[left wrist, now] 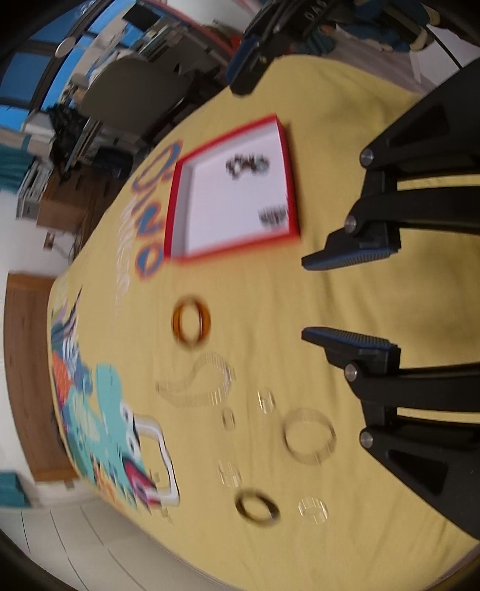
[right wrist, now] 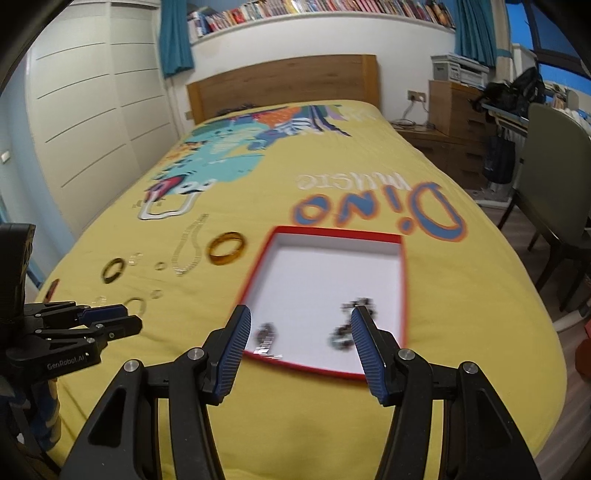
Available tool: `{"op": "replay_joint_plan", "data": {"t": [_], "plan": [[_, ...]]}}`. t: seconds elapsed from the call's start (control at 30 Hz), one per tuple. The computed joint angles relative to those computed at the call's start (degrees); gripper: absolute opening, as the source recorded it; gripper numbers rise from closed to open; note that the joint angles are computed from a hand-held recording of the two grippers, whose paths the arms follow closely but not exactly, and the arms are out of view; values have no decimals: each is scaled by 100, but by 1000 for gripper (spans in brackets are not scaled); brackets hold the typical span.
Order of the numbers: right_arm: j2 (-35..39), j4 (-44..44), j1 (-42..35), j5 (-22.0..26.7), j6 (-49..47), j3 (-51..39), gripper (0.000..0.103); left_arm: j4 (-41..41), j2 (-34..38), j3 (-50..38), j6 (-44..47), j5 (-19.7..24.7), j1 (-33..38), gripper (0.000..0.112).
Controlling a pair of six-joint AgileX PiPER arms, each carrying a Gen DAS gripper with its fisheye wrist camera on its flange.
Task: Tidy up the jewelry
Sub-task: 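Move both tools back over the remaining jewelry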
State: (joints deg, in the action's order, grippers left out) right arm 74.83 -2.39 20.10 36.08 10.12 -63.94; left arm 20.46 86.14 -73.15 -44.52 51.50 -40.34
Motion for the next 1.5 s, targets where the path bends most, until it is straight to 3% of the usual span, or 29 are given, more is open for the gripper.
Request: {"op": "replay_joint_plan", "data": {"t": [0.27,0.47,0.73,1.17,1.5], "plan": [[138,-1280,1449,-11,1878,-77,53,64,-2022,1943,367,27,1287,31],[594,-1872,2169,62,2743,-317,52,-819,-2656,2730,1667,-299,2981,31],[1501,-1959,2511,42,2980,-835,46,-1630,-2436,3137,2915,-960,4457,31],[2890,-1108,2283,-415,2320,-1570,41,-2033,-1294,3223,3468,-1900,4938,31],[4127,-236,2364,-236,1395,-2828,40,-2797,-299,2688,4397,-2322,5331,31]]}}
